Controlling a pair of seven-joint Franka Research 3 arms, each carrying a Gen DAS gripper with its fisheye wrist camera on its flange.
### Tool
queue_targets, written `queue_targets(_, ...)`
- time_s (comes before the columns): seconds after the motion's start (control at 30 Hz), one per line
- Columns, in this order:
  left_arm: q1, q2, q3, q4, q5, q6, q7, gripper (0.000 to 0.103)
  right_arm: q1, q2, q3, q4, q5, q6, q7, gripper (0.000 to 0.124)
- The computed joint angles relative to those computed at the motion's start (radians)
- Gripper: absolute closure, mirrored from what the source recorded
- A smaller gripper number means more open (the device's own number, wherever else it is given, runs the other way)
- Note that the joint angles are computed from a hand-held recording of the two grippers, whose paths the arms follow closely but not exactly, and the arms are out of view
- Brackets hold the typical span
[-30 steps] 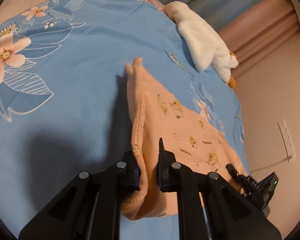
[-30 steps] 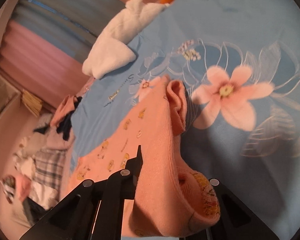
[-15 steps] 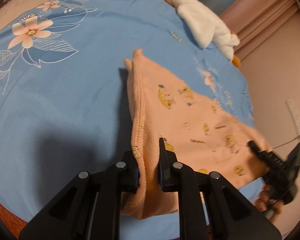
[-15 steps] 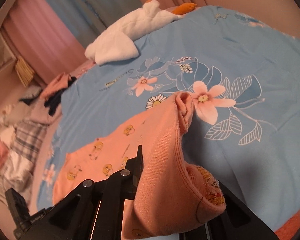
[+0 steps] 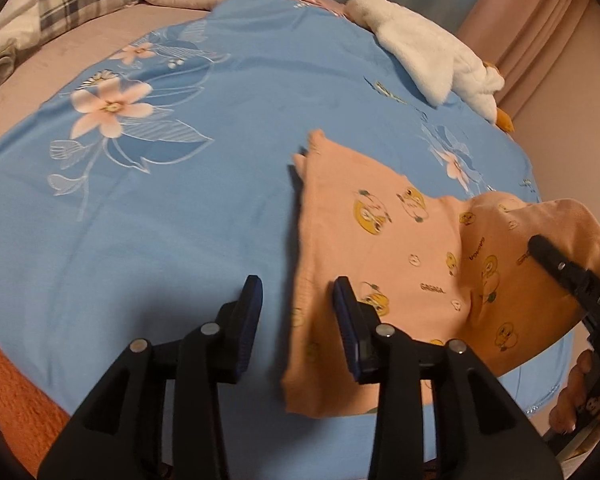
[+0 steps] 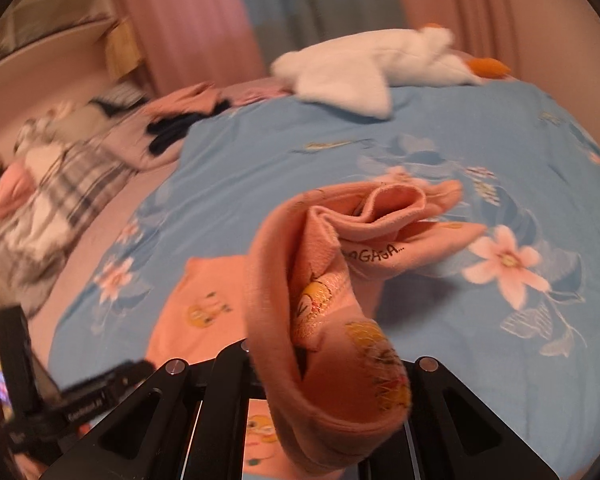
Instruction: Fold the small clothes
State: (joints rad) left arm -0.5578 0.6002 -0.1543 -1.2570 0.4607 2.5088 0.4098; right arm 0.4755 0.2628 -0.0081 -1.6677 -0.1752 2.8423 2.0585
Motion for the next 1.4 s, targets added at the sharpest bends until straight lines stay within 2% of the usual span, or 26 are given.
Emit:
queue_targets(0.17,0.002,-0.042,0.012,-0.06,0.023,0.007,-0.042,0.065,-0.026,0.063,0.08,0.078,0.12,-0.079,-0.189,0.112)
queue_targets(0.3,0.036,-0.071,-0.013,-0.119,-0.004,0.076,-0.05,0.064,-0.029,0.116,0.113,0.141,0.204,-0.168,-0.317,0.112)
queue_targets(0.43,0.028,-0.087,-0.003,-0.136,0.013,0.078,-0.067,0.064,-0.017,0.163,0.105,0.2,0.255,-0.249,-0.349,0.112)
queue_targets(0.53,0.032,-0.091,-0.007,-0.142,0.015,0.075,-0.072,0.062,-0.015,0.181,0.102,0.217,0.291,-0.267,-0.35,0.112)
queue_targets(0.63,0.034,-0.093,-0.01,-0.145,0.016,0.075,-0.07,0.062,-0.015,0.162,0.1,0.196,0.314,-0.255,-0.353,0.111)
queue_targets(0.73,0.033,-0.094,-0.013,-0.144,0.019,0.068,-0.064,0.06,-0.052,0.126,0.138,0.159,0.405,-0.25,-0.412,0.093)
queue_targets(0.8,0.036,-0.097,-0.014,-0.148,0.019,0.075,-0.062,0.059,-0.075,0.082,0.164,0.105,0.476,-0.202,-0.477,0.076)
queue_targets(1.0,0.038,-0.112,-0.013,-0.166,0.025,0.099,-0.066,0.057,-0.082,-0.03,0.161,-0.023,0.557,-0.066,-0.538,0.073)
queue_targets(1.1,0.037,-0.123,-0.012,-0.174,0.037,0.119,-0.064,0.055,-0.066,-0.062,0.122,-0.072,0.516,-0.001,-0.471,0.073)
queue_targets(1.17,0.037,-0.127,-0.011,-0.176,0.044,0.132,-0.062,0.053,-0.064,-0.057,0.107,-0.075,0.489,0.01,-0.428,0.073)
queue_targets(1.3,0.055,-0.116,-0.033,-0.169,0.016,0.163,-0.019,0.052,-0.068,-0.009,0.091,-0.028,0.437,-0.032,-0.372,0.073)
queue_targets(1.4,0.077,-0.099,-0.063,-0.156,-0.044,0.184,0.045,0.052,-0.08,0.047,0.107,0.036,0.436,-0.076,-0.395,0.076)
